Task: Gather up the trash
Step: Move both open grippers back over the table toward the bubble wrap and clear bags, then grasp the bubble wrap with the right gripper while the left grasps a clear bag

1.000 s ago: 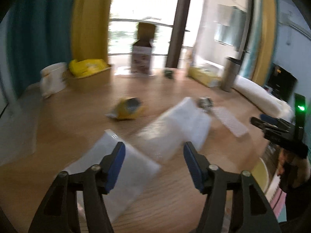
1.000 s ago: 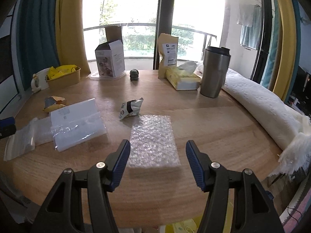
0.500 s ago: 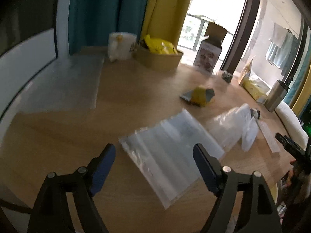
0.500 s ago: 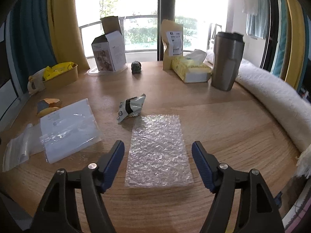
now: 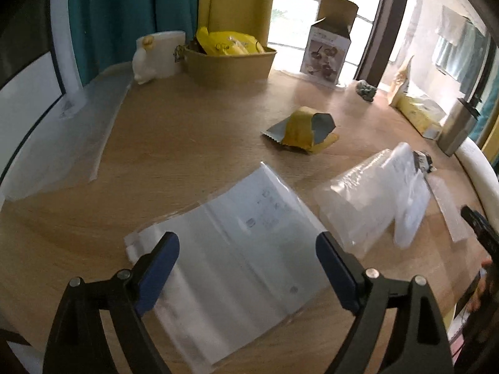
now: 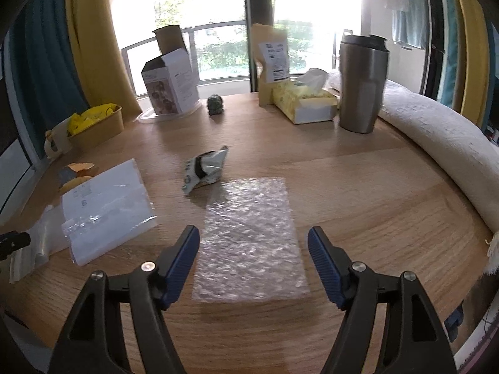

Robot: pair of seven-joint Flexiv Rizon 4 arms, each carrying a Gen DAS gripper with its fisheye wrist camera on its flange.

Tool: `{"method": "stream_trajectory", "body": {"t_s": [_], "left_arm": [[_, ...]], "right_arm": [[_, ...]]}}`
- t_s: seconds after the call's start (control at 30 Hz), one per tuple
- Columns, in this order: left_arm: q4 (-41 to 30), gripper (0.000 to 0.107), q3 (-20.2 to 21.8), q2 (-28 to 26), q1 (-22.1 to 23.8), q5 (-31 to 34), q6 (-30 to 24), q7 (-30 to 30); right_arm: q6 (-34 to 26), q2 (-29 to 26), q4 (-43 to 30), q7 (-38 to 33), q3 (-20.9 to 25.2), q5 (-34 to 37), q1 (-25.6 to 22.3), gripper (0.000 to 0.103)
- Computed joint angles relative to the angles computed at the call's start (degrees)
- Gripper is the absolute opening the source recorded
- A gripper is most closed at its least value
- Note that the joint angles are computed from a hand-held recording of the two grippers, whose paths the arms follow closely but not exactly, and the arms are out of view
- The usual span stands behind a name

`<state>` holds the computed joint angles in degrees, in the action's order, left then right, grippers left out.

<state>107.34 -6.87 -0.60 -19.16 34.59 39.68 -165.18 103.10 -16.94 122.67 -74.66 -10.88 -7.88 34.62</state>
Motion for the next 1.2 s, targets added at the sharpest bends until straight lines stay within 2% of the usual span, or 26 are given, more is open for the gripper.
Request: {"method": "stream_trajectory", "body": {"t_s": [0.1,0.2,0.4,0.53,0.67,0.73,0.8,0.87,1.0,1.13,1.2], "left_arm": [[-2.2,0.090,-0.4,-1.1,-0.1,1.3,-2.7,-1.2],[-4.2,0.090,-0.3,-2.8,-0.4,1.9,-3.3,-0.3],[-7.7,0.090,0.4,-6.4,-2.3,1.0,-7.7,7.6],[-6.0,0.090,1.2,-5.0,-3.3,-0.1,-8.5,10.1],[-4.9,0.090,0.2,-2.0,-4.5,2.8,-14.2,10.2],[-3.4,0.090,-0.4,-0.2,-4.7,3.8,-16.1,9.5],[-2.2,0.090,-0.8,0.9,-4.2,3.7,-16.2,9.2],[-0.8,0.090,-0.8,1.8,-3.4,2.8,-14.7,9.2],[1.9,0.090,-0.8,3.4,-1.7,0.9,-10.2,9.6],[5.9,0.089,-0.4,5.4,0.0,-0.9,-3.5,9.4],[6.4,0.084,-1.2,5.7,0.6,-0.2,-2.6,9.8]], "right_arm": [[0.1,0.0,0.3,0.3,-0.5,0.6,-0.1,0.070],[-0.1,-0.2,0.0,0.7,1.4,0.5,-2.3,0.070],[0.2,-0.5,-0.4,0.3,4.0,-0.6,-4.8,0.070],[0.2,-0.5,-0.3,0.3,4.4,-0.5,-5.0,0.070],[-0.7,-1.0,-0.5,0.4,6.4,-1.4,-6.6,0.070],[-0.9,-1.2,-0.4,0.3,5.9,-2.0,-5.9,0.070],[-0.9,-1.5,-0.3,0.2,4.1,-2.3,-3.8,0.070],[-0.6,-1.7,0.4,-0.2,-2.2,-2.2,2.3,0.070],[-0.3,-2.4,1.0,-1.6,-9.6,-0.7,10.0,0.070],[-1.4,-2.0,0.8,-1.6,-8.4,-0.2,9.1,0.070],[-1.2,-1.9,1.1,-1.7,-8.7,-0.5,9.3,0.067]]}}
